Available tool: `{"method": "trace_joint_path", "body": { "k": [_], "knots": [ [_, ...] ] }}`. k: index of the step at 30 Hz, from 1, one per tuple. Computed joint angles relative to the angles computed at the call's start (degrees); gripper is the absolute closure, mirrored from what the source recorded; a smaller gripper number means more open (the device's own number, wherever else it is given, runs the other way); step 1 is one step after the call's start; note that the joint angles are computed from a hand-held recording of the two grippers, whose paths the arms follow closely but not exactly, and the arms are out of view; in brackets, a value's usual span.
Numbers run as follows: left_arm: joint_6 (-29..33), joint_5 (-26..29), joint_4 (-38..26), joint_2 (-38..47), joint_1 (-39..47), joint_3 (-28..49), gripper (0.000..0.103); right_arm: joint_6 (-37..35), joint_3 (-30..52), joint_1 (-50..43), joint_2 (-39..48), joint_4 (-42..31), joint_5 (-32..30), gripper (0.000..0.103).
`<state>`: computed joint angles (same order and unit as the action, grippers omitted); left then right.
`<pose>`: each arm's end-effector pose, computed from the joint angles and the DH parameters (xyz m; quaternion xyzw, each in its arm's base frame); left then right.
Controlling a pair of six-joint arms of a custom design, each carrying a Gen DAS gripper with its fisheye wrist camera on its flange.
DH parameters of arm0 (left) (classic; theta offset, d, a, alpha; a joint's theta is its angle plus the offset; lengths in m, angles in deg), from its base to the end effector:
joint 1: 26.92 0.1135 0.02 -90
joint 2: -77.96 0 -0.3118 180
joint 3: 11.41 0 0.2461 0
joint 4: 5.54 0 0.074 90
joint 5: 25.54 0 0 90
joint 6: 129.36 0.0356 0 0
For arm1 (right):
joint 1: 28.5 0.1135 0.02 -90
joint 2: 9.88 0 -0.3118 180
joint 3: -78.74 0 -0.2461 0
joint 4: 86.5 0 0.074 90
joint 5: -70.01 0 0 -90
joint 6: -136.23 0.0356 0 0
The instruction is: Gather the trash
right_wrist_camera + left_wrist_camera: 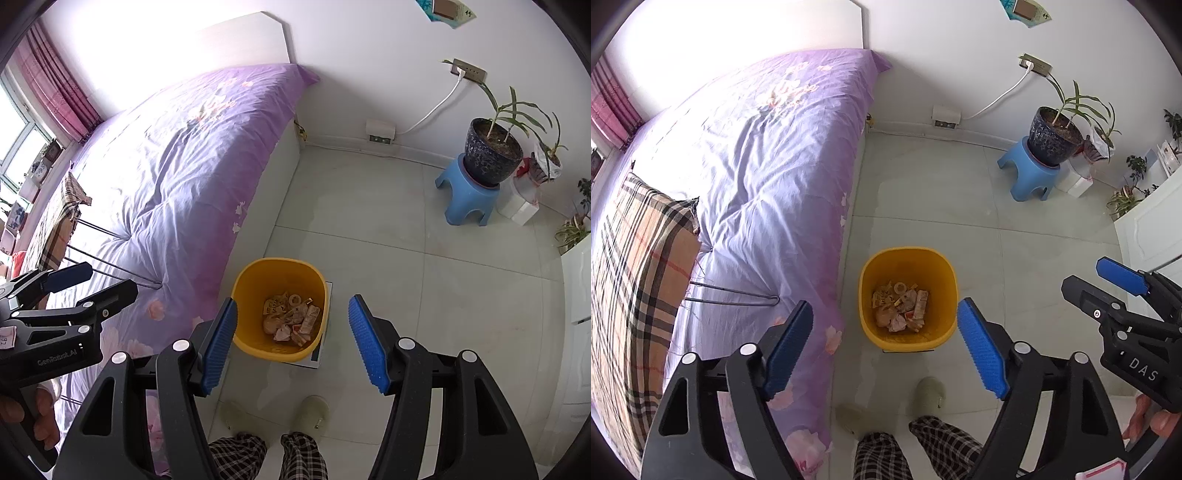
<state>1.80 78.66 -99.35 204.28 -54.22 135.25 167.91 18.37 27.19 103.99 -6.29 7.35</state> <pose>0.4104 -0.2216 0.3462 0.5671 0.8019 -0.1042 0.1564 0.2297 0.3076 0.3180 0.5218 0.8190 -0.0396 0.2353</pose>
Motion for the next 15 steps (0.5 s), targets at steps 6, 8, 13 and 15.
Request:
{"method": "trace_joint_path", "body": {
  "k": [6,8,13,15],
  "knots": [
    [-1.2,-0.1,0.6,-0.5,-0.2,-0.7,0.037,-1.6,-2.2,-0.3,-1.4,1.6,0.4,0.038],
    [-1.8,-0.2,0.7,-0.5,-0.3,-0.8,0.037,-2.0,-2.7,-0.3,-1.7,1.9,0.5,0.038],
    [-3.2,-0.3,0.1,-0.4,-0.3,0.0,0.009,-3.1,-4.1,-0.6,-2.4,3.0,0.6,0.038],
    [-4.3,-0.1,0.6,-0.8,0.1,0.0,0.005,-3.8,-4.4,-0.7,-2.7,3.5,0.7,0.038]
  ]
}}
